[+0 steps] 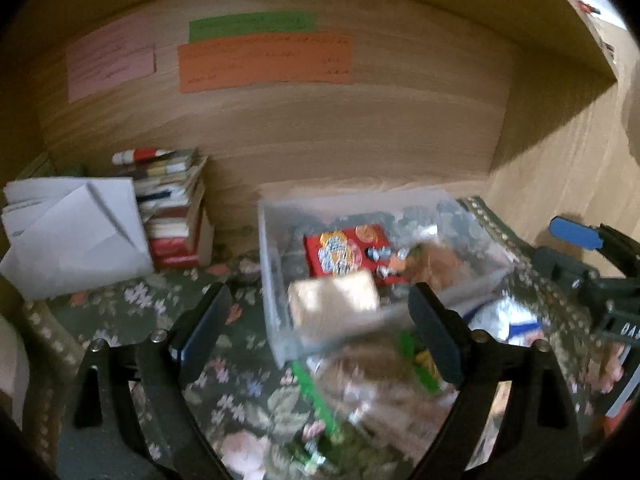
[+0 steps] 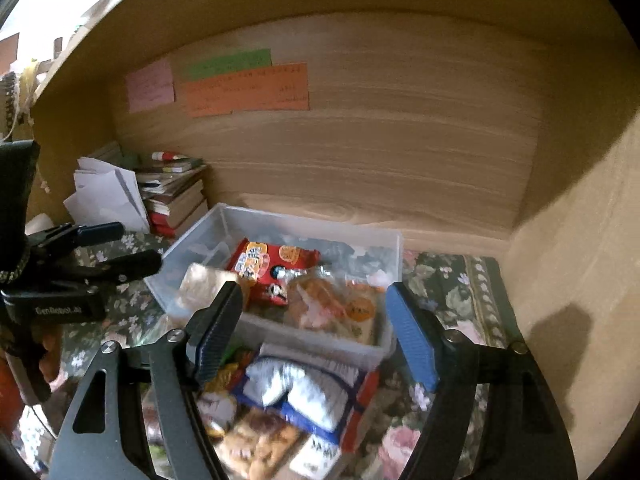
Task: Organize snacks
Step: 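Lower the bread pack and bun pack into the clear box and open both grippers, then grasp the green snack bag with the left gripper while the right grasps the brown roll pack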
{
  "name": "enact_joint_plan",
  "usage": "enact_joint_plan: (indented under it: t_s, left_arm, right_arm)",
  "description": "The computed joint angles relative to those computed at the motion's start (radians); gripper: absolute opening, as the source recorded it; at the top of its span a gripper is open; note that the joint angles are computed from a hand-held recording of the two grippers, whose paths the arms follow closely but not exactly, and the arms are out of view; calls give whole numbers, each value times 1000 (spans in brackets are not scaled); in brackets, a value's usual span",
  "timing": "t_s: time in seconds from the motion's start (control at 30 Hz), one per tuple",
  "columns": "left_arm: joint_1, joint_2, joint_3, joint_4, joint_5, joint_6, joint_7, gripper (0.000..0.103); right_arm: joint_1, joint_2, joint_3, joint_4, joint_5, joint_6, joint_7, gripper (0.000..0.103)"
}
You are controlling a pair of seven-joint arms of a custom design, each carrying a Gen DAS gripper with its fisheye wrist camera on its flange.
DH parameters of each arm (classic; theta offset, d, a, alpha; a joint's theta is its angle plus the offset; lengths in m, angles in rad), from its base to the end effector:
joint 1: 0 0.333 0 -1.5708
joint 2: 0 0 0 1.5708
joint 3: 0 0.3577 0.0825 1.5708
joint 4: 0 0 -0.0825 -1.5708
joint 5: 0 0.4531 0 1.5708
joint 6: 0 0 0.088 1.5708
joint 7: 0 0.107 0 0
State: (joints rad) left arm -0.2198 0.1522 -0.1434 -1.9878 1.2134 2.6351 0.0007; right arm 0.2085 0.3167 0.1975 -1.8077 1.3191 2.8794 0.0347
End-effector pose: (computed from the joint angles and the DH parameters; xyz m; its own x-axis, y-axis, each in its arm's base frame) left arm 0.6297 -0.2609 0.4348 0.2463 -0.9691 0.0143 -0.6011 -0.1643 -0.7821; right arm 0.6997 0.2265 0.4256 0.6679 -0.7441 -0.0161 -0.4123 -0.3519 -0.8404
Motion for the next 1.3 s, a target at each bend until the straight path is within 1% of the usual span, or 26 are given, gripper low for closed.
enact_joint_plan:
  t_s: [0.13, 0.27, 0.33, 0.43, 0.5, 0.6, 0.7, 0.87, 1.0, 1.07, 1.1, 1.13, 1.17, 1.2, 1.23, 1.27, 1.3]
  left_arm:
    - [0, -28, -8, -57, -17, 2, 2, 92]
    - [8, -42, -17, -105, -61, 20, 19, 92]
    - [7, -44, -22, -127, -81, 25, 27, 92]
    - [5, -49, -27, -162, -96, 32, 29, 92]
    - [5, -47, -28, -177, -104, 42, 25, 92]
    - [5, -35, -29, -188, -128, 57, 36, 92]
    - [6, -19, -25, -184, -149, 82, 50, 92]
    - [3, 23, -18, -151, -190, 107, 104, 92]
    - [-8, 47, -7, -134, -197, 115, 121, 92]
    - [-9, 49, -2, -137, -199, 131, 114, 92]
    - [-7, 49, 1, -139, -201, 143, 110, 92]
    - [-7, 50, 6, -142, -195, 157, 103, 90]
    - [-6, 53, 11, -142, -186, 170, 93, 88]
    - [-5, 55, 15, -143, -179, 184, 86, 84]
    - [-6, 58, 21, -143, -163, 197, 74, 77]
    - [-6, 61, 24, -143, -154, 207, 67, 74]
    - [-5, 62, 27, -144, -145, 222, 62, 66]
  right_arm:
    - [-9, -30, -7, -54, 29, -4, -9, 72]
    - [-2, -39, -18, -97, 49, 30, -18, 72]
    - [0, -41, -26, -116, 35, 32, 2, 72]
    - [3, -33, -35, -137, 0, 41, 46, 72]
    - [11, -22, -49, -147, -69, 35, 123, 72]
    - [18, -7, -55, -153, -158, 39, 209, 72]
    - [18, 5, -48, -156, -215, 53, 252, 72]
    - [0, 9, -23, -161, -243, 81, 268, 71]
    - [-20, 2, -17, -171, -249, 71, 266, 61]
    - [-21, 0, -21, -174, -257, 76, 273, 55]
    - [-18, 0, -29, -174, -275, 69, 291, 50]
    - [-19, 1, -33, -173, -286, 59, 305, 47]
    - [-20, 3, -37, -170, -296, 47, 320, 46]
    - [-22, 7, -40, -164, -306, 31, 337, 46]
    - [-23, 10, -40, -160, -310, 24, 347, 46]
    - [-21, 14, -41, -155, -318, 21, 359, 46]
    - [-18, 19, -41, -150, -327, 24, 367, 44]
